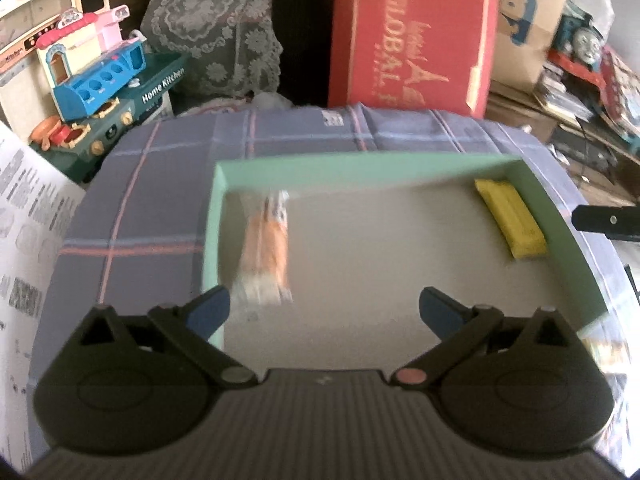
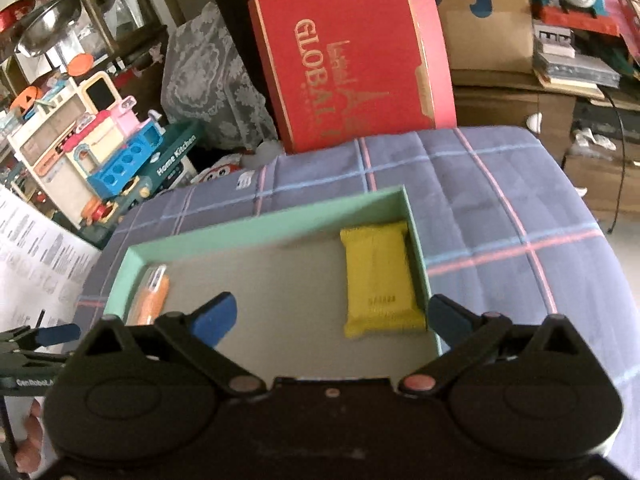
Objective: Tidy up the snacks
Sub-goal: 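Withdraw both tools from the tray back to the snack pile, then grasp the pink patterned packet with the left tool while the right tool grasps the blue packet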
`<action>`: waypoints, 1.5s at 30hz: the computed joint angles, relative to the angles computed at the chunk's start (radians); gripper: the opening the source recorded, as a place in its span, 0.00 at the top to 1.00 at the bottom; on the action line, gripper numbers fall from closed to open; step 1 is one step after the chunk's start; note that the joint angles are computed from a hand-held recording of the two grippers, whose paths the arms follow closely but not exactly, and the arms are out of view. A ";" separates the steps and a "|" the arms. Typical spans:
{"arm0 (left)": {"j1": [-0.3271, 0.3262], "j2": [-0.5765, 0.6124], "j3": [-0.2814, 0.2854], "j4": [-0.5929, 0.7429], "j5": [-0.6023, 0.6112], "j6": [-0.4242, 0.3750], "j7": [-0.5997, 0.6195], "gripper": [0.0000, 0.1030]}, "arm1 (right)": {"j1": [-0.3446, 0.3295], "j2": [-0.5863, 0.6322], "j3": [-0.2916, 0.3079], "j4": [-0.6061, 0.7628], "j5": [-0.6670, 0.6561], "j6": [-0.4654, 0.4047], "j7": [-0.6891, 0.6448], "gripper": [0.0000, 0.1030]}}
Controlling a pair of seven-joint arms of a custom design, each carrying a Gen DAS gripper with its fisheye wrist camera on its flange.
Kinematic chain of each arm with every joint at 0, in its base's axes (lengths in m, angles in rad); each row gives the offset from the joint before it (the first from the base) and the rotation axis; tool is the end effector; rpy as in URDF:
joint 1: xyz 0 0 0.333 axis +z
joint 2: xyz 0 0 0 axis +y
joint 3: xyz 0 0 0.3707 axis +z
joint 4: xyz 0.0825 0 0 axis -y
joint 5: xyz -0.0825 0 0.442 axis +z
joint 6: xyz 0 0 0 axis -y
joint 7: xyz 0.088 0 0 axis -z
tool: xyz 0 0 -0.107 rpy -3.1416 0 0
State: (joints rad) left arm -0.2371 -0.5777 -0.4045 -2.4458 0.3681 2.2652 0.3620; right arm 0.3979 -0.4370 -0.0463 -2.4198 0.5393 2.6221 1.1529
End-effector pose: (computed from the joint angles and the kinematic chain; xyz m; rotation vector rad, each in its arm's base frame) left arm 0.3505 -0.2775 0.5551 -2.1637 1.4368 -0.5265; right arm 0.4642 0.1550 0.5655 -1.9913 1.3453 -0.1999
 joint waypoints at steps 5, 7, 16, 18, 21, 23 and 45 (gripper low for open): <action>-0.063 -0.046 -0.039 -0.022 -0.046 -0.033 -0.030 0.00 | -0.034 -0.149 0.010 -0.102 -0.059 -0.076 0.052 0.00; -0.093 -0.065 -0.054 -0.031 -0.067 -0.047 -0.042 0.00 | -0.042 -0.204 0.007 -0.134 -0.083 -0.114 0.071 0.00; -0.214 -0.152 -0.128 -0.064 -0.128 -0.126 -0.122 0.00 | -0.058 -0.450 -0.020 -0.276 -0.118 -0.277 0.128 0.00; -0.241 -0.160 -0.140 -0.069 -0.141 -0.141 -0.133 0.00 | -0.063 -0.502 -0.021 -0.310 -0.122 -0.306 0.140 0.00; -0.285 -0.161 -0.146 -0.079 -0.165 -0.156 -0.135 0.00 | -0.061 -0.558 -0.021 -0.347 -0.117 -0.345 0.165 0.00; -0.307 -0.158 -0.157 -0.083 -0.174 -0.173 -0.138 0.00 | -0.058 -0.603 -0.022 -0.376 -0.113 -0.368 0.174 0.00; -0.382 -0.168 -0.128 -0.187 -0.246 -0.062 -0.192 0.46 | 0.066 -0.710 0.050 -0.471 -0.151 -0.310 0.201 0.34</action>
State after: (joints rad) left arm -0.6192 -0.7455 -0.5322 -2.6328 0.1222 2.2033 0.1701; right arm 0.4636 -1.1469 0.0040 -2.8908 0.3886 2.3124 1.3544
